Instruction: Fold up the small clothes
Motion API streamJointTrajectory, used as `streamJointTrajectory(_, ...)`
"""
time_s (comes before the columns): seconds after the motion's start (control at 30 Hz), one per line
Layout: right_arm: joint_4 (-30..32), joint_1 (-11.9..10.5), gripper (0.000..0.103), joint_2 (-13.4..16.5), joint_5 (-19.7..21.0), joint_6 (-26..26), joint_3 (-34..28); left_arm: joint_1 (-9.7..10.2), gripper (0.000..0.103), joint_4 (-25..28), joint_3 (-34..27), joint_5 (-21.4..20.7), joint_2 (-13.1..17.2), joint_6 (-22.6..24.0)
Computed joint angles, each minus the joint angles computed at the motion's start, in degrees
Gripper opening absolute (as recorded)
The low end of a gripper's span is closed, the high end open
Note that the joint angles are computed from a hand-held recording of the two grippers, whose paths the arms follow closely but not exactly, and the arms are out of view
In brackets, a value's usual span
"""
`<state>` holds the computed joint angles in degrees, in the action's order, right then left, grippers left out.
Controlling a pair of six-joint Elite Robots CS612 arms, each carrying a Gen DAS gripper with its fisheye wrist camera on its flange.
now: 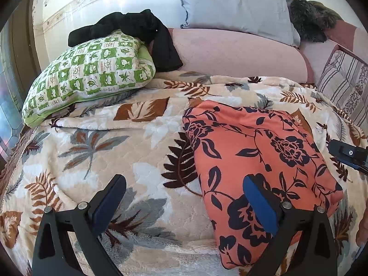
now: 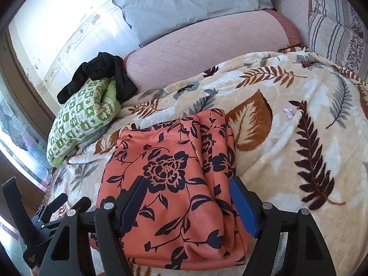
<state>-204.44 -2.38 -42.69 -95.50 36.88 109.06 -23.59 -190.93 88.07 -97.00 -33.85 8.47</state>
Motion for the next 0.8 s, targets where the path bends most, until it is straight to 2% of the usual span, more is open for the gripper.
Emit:
streamJointTrajectory(0.37,0.5,-0.3,0.076,-0.1,0.0,-0.4,0.5,0.01,0.101,0.0,0.0,-0.2,0.0,0.0)
streamJointTrajectory(0.63,-0.9,-1.8,0.076,-0.8,-1.4,1.7,2.7,0.08,0.101,-0.6,0.0,-4.7,-0.3,0.9)
streamJointTrajectory(0.77,-1.8,-2.6,0.075,-0.8,0.3,2.3,3.3,-0.24,0.101,-0.1,0.3,-5.9,-0.6,1.4)
streamJointTrajectory(0.8,-2.1,-2.5,0.072,-0.8,0.4,1.5,3.2,-0.33,0.101,0.2,0.4,-5.8,-0.7,1.3)
